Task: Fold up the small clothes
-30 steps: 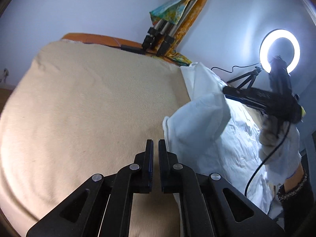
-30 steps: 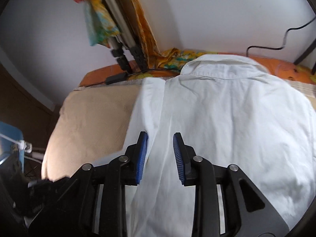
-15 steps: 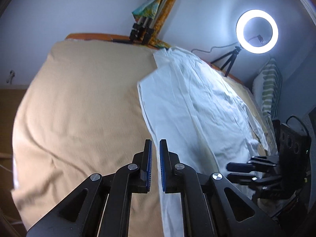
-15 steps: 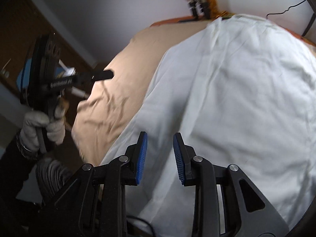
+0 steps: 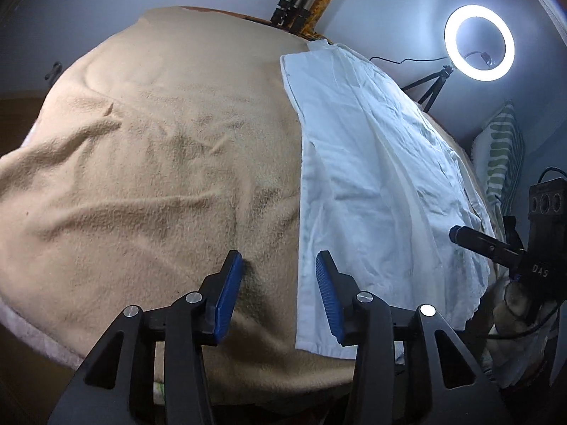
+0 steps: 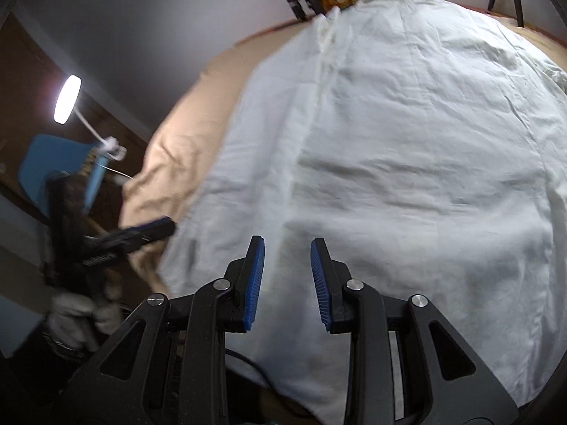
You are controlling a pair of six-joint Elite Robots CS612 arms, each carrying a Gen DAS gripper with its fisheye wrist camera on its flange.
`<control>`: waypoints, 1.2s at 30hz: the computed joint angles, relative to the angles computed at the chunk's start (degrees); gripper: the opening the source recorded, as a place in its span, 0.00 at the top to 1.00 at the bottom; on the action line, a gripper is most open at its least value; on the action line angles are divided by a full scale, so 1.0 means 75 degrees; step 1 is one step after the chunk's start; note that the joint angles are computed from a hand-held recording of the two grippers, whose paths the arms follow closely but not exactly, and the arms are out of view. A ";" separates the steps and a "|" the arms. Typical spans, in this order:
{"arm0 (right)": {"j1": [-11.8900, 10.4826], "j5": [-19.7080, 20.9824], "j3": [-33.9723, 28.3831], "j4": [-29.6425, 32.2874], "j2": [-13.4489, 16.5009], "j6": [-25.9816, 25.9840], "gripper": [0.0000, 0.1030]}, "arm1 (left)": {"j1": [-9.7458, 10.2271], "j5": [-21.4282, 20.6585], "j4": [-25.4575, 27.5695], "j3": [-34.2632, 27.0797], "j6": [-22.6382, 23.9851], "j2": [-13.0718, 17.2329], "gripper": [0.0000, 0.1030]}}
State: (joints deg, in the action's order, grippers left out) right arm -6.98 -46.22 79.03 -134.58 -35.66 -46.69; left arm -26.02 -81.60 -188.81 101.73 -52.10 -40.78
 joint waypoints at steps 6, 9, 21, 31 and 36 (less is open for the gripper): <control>0.0286 -0.0427 0.0179 0.0061 -0.0030 -0.0288 0.72 | -0.0141 0.0048 -0.0459 0.0094 -0.0369 0.0061 0.60; 0.0306 -0.0915 0.0049 -0.0336 0.0177 0.0599 0.73 | -0.0209 0.0027 -0.0698 0.0132 -0.0485 0.0099 0.60; 0.0030 -0.0231 -0.0150 0.0062 -0.0007 0.0396 0.52 | -0.0403 -0.0032 -0.1411 -0.0367 0.0370 0.0440 0.93; 0.0285 -0.0013 -0.0806 0.0700 0.0026 0.0073 0.52 | -0.0565 0.0030 -0.1715 -0.0599 0.1126 0.0444 0.93; 0.0594 -0.0249 -0.1703 0.1404 0.0354 -0.0077 0.43 | -0.0604 -0.0076 -0.1511 -0.0853 0.1501 0.0520 0.93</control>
